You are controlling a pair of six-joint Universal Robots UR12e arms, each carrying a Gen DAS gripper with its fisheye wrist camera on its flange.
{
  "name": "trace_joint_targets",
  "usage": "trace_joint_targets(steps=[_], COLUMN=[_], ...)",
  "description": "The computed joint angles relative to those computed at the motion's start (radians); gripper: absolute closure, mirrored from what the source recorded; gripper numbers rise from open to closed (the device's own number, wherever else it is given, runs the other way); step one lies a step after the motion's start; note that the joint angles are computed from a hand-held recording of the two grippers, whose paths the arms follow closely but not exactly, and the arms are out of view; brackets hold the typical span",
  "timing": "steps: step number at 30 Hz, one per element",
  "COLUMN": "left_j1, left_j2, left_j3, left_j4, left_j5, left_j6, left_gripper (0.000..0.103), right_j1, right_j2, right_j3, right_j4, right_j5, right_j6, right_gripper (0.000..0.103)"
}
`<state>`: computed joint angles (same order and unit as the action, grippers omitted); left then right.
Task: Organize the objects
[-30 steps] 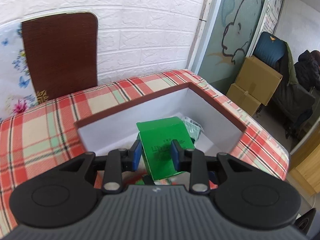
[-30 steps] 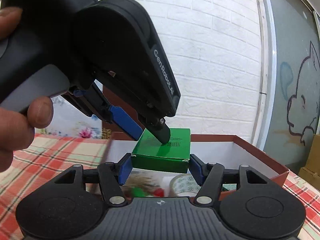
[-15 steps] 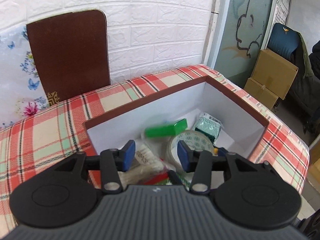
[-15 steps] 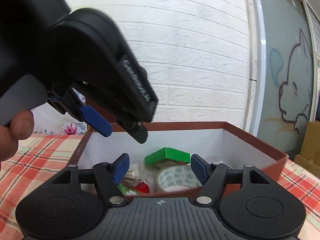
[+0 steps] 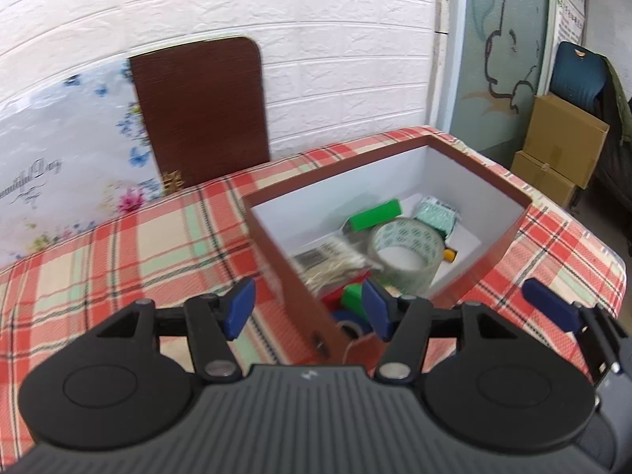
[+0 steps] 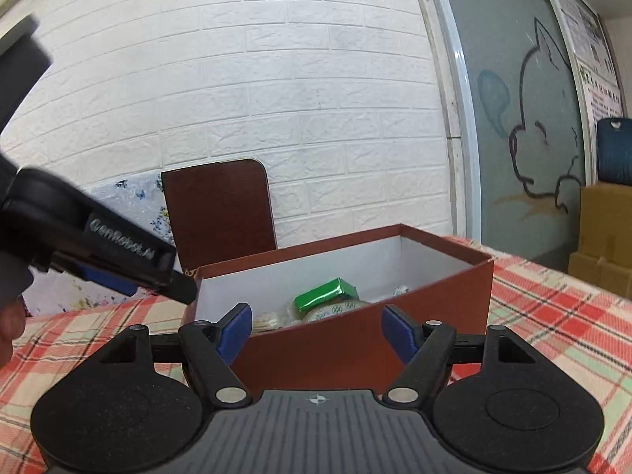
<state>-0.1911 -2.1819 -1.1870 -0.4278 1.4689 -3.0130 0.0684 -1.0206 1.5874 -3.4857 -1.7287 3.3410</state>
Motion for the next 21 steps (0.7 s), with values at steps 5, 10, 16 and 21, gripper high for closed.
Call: trace_joint_targets(steps=[5, 10, 16, 21], left_j1=[0.007, 0.012, 0.014, 0.018], left_j2=[0.034, 0.057, 0.077, 0.088], left_j3=[-0.067, -0.123, -0.172, -0.198], left_j4=[0.044, 0.077, 0.109, 0.104], left_j5=[0.045, 0.092, 0.166, 0.215], left_j6=[-0.011, -0.014, -0.039, -0.056], left_gripper=[0.033, 0.02, 0.007, 0.003], right_j1=[0.0, 0.007, 0.013, 0.02], right_j2=[-0.03, -0.051, -0.072, -0.08], right_j3=[0.036, 0.059, 0.077, 0.08], right_j4=[-0.001, 0.012, 0.048, 0.084], right_j5=[0.03, 0.056, 0.092, 0.116], right_j6=[0.047, 0.089, 0.124, 0.127], right_gripper=[0.032, 0.03, 0.025, 0.024])
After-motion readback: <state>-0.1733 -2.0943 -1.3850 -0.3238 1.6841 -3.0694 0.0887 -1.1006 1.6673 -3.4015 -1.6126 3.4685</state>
